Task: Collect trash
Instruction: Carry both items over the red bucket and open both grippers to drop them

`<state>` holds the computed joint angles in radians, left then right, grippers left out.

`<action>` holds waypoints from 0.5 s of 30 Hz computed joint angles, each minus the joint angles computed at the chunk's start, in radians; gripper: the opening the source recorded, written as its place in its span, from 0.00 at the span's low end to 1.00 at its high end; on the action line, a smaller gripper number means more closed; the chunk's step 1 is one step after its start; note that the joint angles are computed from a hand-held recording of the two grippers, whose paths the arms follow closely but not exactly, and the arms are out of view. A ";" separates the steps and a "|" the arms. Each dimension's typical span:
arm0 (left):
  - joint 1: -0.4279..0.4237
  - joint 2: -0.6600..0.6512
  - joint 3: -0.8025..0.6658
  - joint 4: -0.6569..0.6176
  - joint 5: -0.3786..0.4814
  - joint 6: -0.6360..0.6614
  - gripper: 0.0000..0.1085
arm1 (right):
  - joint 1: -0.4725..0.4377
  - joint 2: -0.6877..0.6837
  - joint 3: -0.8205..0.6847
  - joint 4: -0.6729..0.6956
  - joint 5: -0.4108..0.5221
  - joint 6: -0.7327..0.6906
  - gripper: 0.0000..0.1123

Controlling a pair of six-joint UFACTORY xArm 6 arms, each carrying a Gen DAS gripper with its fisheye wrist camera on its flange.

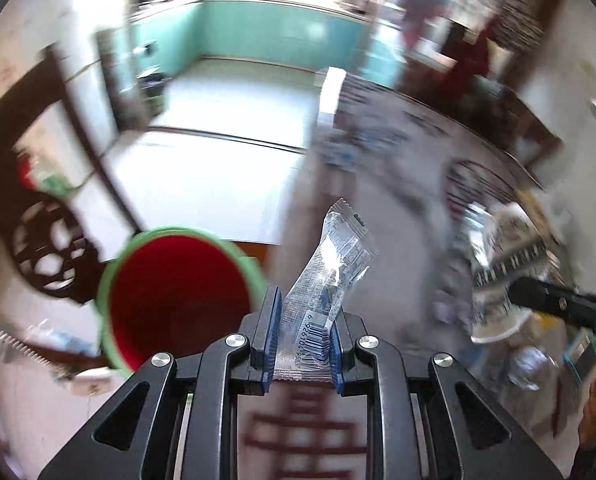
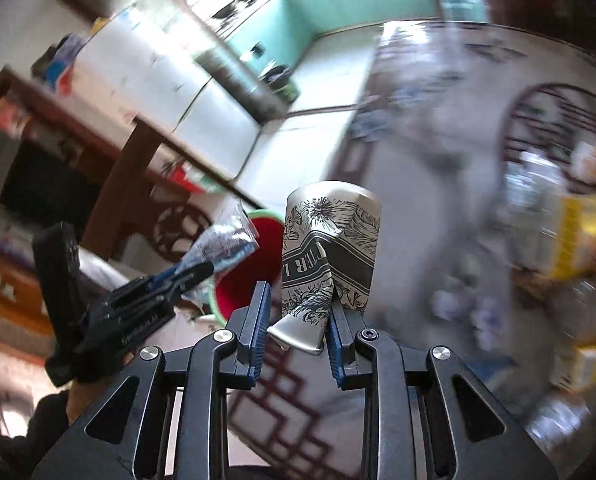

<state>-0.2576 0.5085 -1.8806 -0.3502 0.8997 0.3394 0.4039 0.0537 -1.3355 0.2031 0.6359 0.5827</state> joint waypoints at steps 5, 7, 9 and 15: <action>0.071 0.017 0.058 0.069 -0.081 -0.070 0.17 | 0.019 0.201 -0.199 0.094 0.028 -0.117 0.22; 0.093 0.031 0.055 0.082 -0.081 -0.089 0.17 | 0.024 0.269 -0.274 0.115 0.050 -0.143 0.22; 0.111 0.049 0.042 0.091 -0.076 -0.103 0.17 | 0.027 0.338 -0.352 0.140 0.076 -0.169 0.22; 0.126 0.123 -0.048 0.117 -0.036 -0.143 0.17 | 0.041 0.453 -0.502 0.146 0.133 -0.168 0.23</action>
<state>-0.1316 0.6319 -1.9291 -0.2332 0.8638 0.1961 0.4453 0.5062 -1.8372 0.3495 0.7694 0.4151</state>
